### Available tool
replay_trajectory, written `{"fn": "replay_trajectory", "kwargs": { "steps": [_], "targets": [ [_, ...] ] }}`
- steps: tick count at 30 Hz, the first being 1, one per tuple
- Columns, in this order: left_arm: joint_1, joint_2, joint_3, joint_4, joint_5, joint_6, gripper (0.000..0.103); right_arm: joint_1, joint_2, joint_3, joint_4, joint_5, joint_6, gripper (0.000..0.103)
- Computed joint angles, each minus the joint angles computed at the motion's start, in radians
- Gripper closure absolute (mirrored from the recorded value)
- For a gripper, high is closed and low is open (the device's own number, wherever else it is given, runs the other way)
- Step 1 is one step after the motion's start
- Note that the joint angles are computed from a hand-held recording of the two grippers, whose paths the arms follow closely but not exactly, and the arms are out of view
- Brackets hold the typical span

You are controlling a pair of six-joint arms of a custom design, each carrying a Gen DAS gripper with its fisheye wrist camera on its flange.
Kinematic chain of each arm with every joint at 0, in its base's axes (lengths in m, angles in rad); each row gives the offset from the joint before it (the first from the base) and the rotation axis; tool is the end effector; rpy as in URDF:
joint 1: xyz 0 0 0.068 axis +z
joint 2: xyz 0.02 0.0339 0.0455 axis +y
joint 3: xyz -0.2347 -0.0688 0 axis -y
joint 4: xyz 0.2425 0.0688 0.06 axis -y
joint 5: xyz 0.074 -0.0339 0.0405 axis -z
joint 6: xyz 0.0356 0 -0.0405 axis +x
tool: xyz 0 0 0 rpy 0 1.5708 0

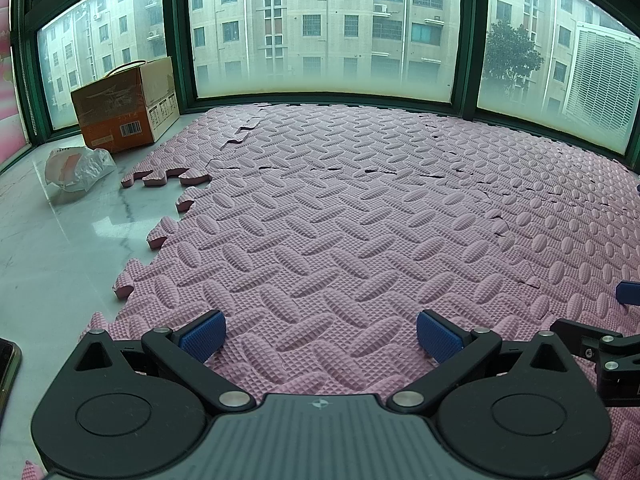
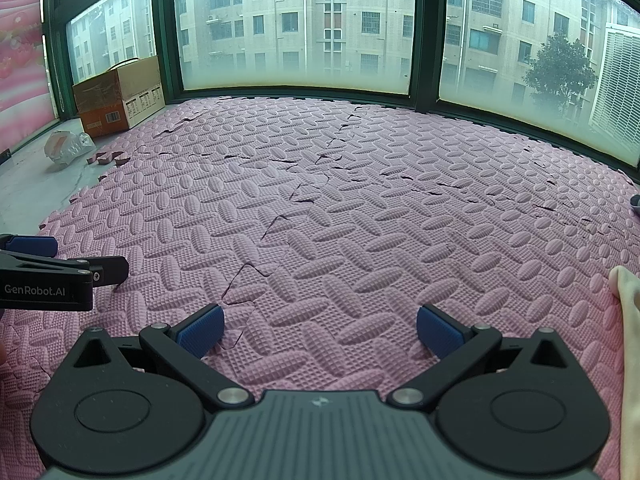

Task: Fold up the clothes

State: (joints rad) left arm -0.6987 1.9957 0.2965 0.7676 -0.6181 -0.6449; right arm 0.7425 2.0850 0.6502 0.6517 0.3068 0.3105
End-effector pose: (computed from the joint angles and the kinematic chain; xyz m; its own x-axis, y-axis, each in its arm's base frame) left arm 0.1715 -0.1171 -0.0035 -0.6471 -0.0962 -0.7563 -0.1620 0.9867 0.0131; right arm 0.2314 0.1978 0.0096 -0.6437 -0.1954 -0.7399 -0.3048 0.9523 0.0137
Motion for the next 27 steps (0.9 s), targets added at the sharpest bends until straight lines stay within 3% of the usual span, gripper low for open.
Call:
{"fn": "replay_trajectory", "kwargs": {
  "steps": [27],
  "targets": [
    [0.002,-0.003,0.008,-0.018,-0.003,-0.003,0.000,-0.001,-0.004,-0.002,-0.003,-0.001,-0.001,0.000]
  ]
}}
